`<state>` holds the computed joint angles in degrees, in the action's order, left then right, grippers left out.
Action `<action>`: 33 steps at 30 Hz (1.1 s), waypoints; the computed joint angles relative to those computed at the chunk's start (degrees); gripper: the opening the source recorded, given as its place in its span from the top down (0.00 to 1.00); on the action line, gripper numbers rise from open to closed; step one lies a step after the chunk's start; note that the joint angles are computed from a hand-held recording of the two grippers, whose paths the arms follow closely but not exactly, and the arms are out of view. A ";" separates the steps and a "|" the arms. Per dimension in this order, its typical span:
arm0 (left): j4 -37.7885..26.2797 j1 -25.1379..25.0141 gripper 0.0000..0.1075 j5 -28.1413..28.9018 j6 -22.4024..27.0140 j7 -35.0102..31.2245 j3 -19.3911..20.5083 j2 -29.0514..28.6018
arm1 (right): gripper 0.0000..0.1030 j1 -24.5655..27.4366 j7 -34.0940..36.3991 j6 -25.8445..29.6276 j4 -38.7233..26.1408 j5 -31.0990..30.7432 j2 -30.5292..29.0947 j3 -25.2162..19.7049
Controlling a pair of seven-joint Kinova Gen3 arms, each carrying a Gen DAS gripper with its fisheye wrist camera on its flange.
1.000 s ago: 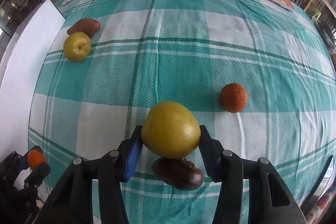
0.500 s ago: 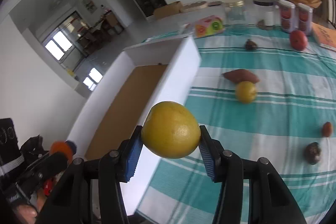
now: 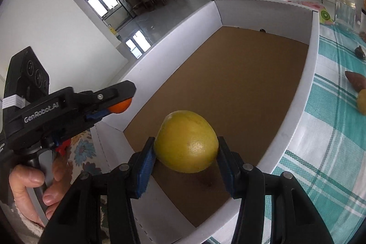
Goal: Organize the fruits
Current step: 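Carry orange and yellow pear over the bin and open both tools, then withdraw both tools from the bin back over the table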
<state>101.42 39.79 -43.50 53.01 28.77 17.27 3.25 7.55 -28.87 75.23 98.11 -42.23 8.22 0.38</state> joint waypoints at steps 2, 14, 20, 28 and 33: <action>0.21 -0.08 0.69 1.42 0.68 -0.07 -0.20 0.94 | 0.50 -1.23 -0.10 -3.02 1.39 1.19 -0.91 -0.53; -6.83 10.70 0.20 -2.08 9.80 1.89 -7.39 7.45 | 0.11 5.39 13.67 -7.47 7.11 -9.33 -3.75 5.20; -14.82 18.12 0.20 -5.57 8.11 -8.39 -11.64 12.74 | 0.05 14.82 27.32 -19.92 15.62 -20.16 -3.24 12.81; -30.93 8.03 0.20 -15.09 3.50 -27.03 9.59 25.43 | 0.05 27.10 18.30 -27.24 11.52 -26.35 5.58 14.94; -44.18 5.05 0.20 -22.72 8.90 -38.68 22.86 38.70 | 0.05 33.00 12.21 -27.31 9.67 -24.47 6.19 12.88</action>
<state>57.24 44.84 -66.22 61.91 -9.91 40.13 41.95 40.55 -16.66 47.92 107.78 -66.70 14.40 13.26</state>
